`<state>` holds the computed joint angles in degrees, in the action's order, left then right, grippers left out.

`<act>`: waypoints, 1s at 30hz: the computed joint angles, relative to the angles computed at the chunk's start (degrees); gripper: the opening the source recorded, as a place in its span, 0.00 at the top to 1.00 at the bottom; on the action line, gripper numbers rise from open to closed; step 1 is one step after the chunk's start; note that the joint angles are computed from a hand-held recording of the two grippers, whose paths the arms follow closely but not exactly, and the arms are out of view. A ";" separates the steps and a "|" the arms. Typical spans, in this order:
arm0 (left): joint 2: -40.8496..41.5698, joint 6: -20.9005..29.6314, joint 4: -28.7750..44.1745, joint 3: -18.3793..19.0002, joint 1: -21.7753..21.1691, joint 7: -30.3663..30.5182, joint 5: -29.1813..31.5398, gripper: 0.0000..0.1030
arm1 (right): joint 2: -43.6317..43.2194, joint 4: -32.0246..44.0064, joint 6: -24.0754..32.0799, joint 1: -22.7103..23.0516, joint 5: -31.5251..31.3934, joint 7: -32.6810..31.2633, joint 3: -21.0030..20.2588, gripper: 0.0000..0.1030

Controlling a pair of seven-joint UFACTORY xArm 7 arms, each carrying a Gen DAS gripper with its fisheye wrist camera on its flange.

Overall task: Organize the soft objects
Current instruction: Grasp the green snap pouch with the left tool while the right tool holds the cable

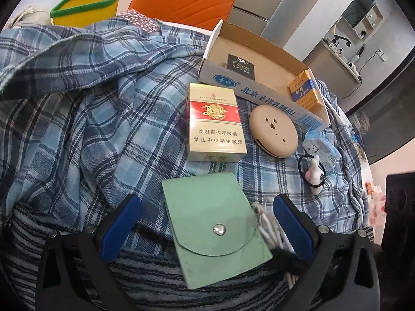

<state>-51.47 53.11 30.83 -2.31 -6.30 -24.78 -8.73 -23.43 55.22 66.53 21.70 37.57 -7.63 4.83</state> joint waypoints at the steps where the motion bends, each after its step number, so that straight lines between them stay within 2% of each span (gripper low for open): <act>1: 0.00 0.41 0.07 -0.04 0.07 -0.03 0.17 0.00 | -0.32 -0.19 0.31 0.19 0.27 0.10 0.04 0.79; 6: 0.20 1.43 0.18 -0.05 0.46 -0.45 0.55 0.00 | -2.34 -1.28 0.74 0.75 0.06 0.67 0.53 0.79; 10: 0.12 1.71 0.45 -1.55 1.31 -1.31 2.37 0.00 | -3.91 -2.04 3.42 1.30 2.24 -0.66 -1.39 0.79; 13: 0.01 1.47 0.66 -2.68 1.20 -1.72 3.86 0.00 | -6.32 -3.29 3.75 -0.31 1.34 0.54 -1.78 0.79; 17: 0.60 0.68 0.61 -3.09 0.20 -2.06 3.82 0.00 | -10.15 -5.19 -1.65 -3.61 -5.52 3.66 -0.27 0.79; 20: 2.27 1.59 1.40 -5.19 1.32 -4.09 6.41 0.00 | -10.91 -5.80 -6.72 -5.03 -10.21 5.69 0.73 0.79; 23: 3.19 1.99 1.55 -5.25 0.76 -4.35 7.44 0.00 | -11.06 -6.41 -11.15 -5.20 -13.85 7.55 1.44 0.79; 24: 3.55 2.14 1.69 -5.57 0.73 -4.47 8.05 0.02 | -10.56 -6.09 -11.61 -4.70 -14.05 7.75 1.05 0.79; 27: 4.56 3.09 2.17 -6.42 0.50 -4.91 9.69 0.16 | -9.33 -5.54 -11.82 -2.74 -12.78 7.58 -0.25 0.79; 30: 4.78 3.35 2.33 -6.53 -0.23 -4.66 10.47 0.28 | -9.00 -5.97 -13.17 -2.21 -14.03 8.34 0.83 0.79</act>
<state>-46.68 56.46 33.15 -8.84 -6.53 -29.43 1.73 -32.43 49.25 53.36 19.49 23.54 0.71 5.67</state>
